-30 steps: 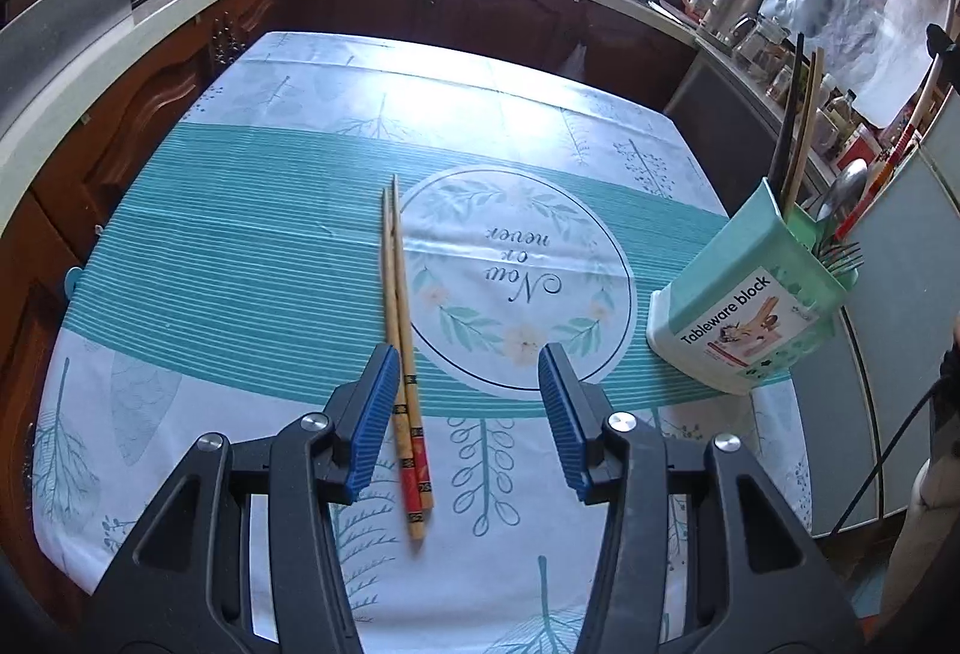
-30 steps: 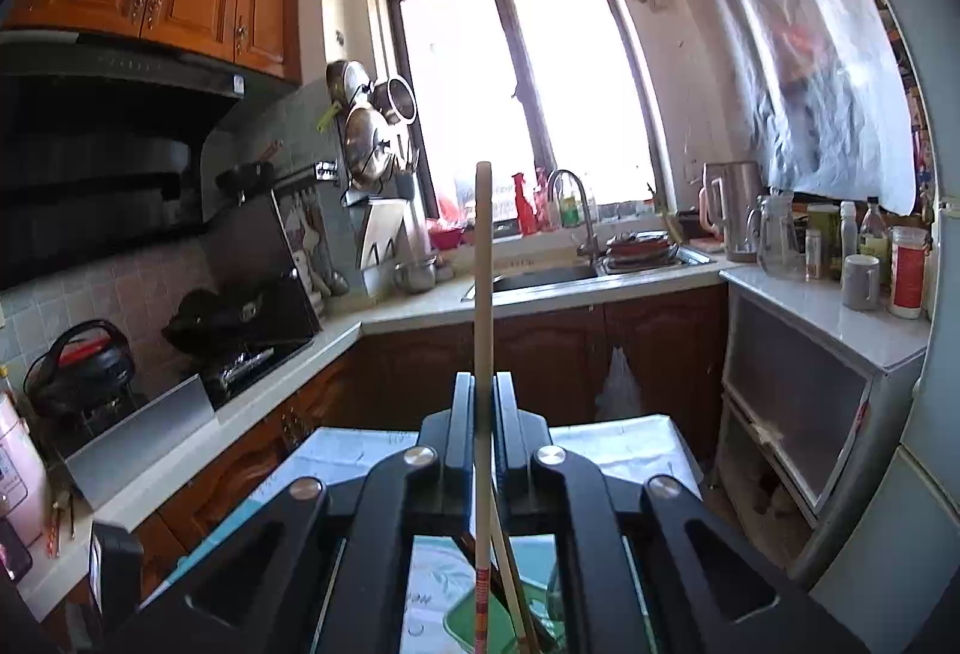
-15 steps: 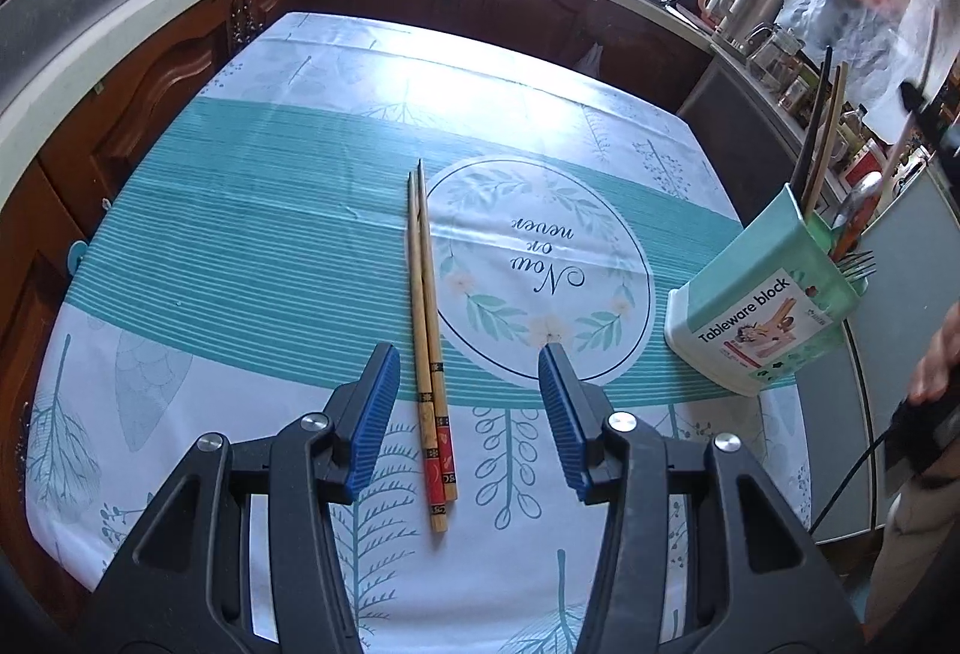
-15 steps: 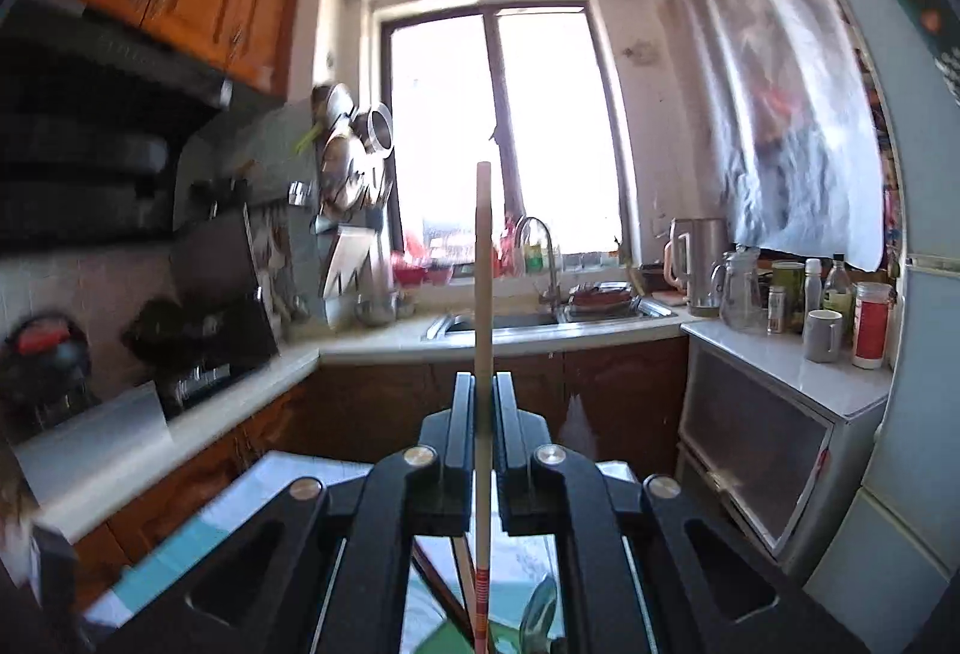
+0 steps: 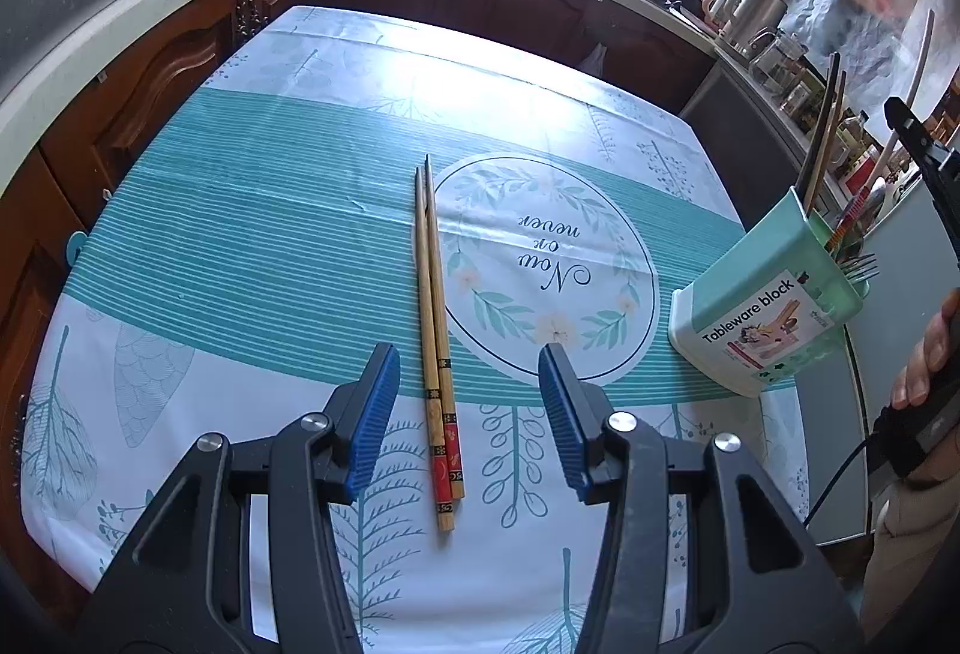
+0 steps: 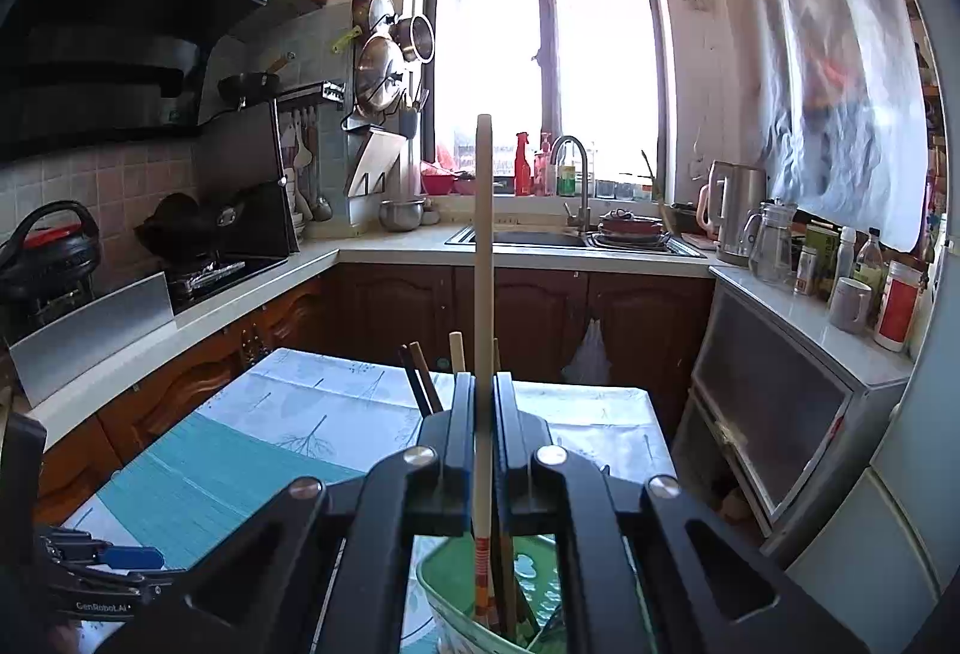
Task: Organize utensils
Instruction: 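Move the left tool back over the last two brown chopsticks, then lower the left tool toward the brown chopsticks while the right tool approaches them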
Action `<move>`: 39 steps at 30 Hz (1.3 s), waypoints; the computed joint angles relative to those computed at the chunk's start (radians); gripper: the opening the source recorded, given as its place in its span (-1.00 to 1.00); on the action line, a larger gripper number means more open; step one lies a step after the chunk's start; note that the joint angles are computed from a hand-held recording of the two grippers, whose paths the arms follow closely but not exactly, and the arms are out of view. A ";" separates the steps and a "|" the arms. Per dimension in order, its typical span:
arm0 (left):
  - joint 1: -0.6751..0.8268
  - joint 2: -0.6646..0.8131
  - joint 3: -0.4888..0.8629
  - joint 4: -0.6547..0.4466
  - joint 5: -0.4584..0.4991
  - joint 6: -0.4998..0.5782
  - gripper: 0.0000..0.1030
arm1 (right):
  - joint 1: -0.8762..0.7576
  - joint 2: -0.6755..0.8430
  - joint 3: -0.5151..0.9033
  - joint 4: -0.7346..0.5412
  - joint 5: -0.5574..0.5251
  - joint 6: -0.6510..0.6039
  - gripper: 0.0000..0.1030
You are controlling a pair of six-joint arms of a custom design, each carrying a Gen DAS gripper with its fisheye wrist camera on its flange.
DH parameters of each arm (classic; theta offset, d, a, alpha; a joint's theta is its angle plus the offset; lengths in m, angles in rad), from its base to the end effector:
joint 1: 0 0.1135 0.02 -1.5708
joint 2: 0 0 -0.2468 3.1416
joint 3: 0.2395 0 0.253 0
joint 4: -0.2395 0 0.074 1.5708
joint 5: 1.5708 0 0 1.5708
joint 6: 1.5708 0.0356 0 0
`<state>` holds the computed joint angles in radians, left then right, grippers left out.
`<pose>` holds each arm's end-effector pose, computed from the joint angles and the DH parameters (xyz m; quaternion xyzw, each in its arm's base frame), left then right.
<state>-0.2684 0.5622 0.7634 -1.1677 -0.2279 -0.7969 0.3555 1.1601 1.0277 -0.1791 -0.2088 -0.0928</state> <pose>0.1003 -0.0192 0.2635 -0.2804 0.9067 -0.0566 0.3098 0.2567 0.1032 0.3335 -0.2385 0.7701 0.1602 0.5696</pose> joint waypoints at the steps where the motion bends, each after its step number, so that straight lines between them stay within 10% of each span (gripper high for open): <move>1: 0.011 0.002 -0.005 0.004 0.010 0.004 -0.13 | -0.001 0.000 -0.005 0.010 0.000 0.005 -0.90; 17: 0.057 0.011 -0.022 0.011 0.040 0.032 -0.13 | -0.017 0.029 -0.027 0.092 0.019 -0.009 -0.90; 39: 0.338 0.124 -0.024 0.017 0.208 0.250 -0.13 | 0.137 -0.114 -0.021 -0.205 0.032 0.032 -0.60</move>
